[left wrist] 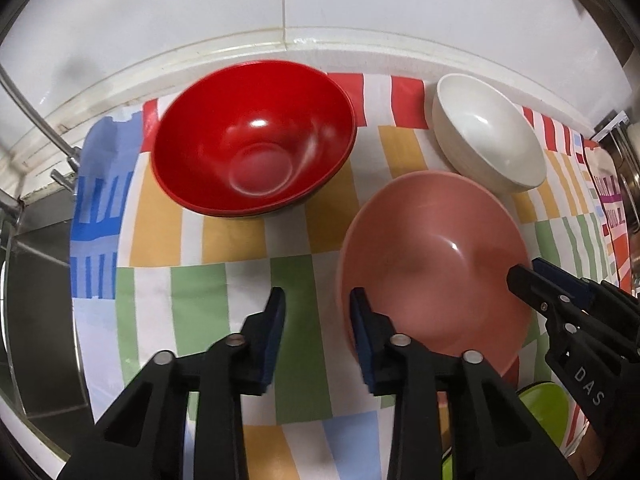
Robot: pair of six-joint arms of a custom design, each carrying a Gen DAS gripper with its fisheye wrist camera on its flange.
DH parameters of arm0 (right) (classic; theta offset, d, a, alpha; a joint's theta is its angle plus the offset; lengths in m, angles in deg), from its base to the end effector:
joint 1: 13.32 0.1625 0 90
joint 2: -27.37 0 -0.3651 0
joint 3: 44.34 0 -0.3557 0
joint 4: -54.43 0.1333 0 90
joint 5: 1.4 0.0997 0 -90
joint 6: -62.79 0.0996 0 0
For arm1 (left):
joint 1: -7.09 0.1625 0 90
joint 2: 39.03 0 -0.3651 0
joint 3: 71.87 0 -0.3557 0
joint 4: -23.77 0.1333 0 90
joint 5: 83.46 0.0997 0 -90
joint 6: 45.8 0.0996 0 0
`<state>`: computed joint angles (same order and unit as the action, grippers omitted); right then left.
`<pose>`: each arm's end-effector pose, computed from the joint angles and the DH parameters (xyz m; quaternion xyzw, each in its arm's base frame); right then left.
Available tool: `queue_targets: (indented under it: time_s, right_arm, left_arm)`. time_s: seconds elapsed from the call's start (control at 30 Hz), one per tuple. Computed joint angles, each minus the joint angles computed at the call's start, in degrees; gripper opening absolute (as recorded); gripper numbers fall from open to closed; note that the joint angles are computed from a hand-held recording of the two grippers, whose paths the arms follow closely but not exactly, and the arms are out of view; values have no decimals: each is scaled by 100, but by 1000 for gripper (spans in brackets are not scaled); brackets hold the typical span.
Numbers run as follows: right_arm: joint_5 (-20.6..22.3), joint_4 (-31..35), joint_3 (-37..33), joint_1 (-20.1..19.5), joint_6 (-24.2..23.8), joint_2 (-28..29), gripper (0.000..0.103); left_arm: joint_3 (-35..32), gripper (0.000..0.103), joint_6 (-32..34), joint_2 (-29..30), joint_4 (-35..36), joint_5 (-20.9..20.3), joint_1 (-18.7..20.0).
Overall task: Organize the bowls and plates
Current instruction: 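Move both tools forward to the rim of the pink bowl, then close both tools on the pink bowl rim, then lift the pink bowl with both tools and carry it over the green plate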
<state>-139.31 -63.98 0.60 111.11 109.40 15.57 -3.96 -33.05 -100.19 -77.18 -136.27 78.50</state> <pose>0.4725 -0.5843 -0.0321 -0.0802 -0.9097 0.2349 0.3329 -0.0189 -0.6632 0.3687 0.2446 0.9151 -0.0509 0.3165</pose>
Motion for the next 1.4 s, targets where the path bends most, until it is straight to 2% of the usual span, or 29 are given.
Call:
queue_targets:
  time_s: [0.17,0.27,0.4,0.67,1.0,1.4]
  right_arm:
    - [59,89,-154,-38,-22,104,18]
    - [130,74,-175,-58,-50,121,14]
    - [175,131,-322,-69,-55,215,9]
    - [268,85,-331,-48,21,215,9]
    - [286,144,-613,238,-192,364,9]
    - [638,79,-620,649,-448,455,10]
  left_arm:
    - [32,14,156,54,-50,-104,27]
    - [68,10,200,63,-51,-108,11]
    - [135,10,192,44,-118,-47,-6]
    - [289,10,149,-208,-127,4,-51]
    - [692,10,58,-974,-183,-5,-81]
    - [1372,12,-211,-2034,-152,189,-136]
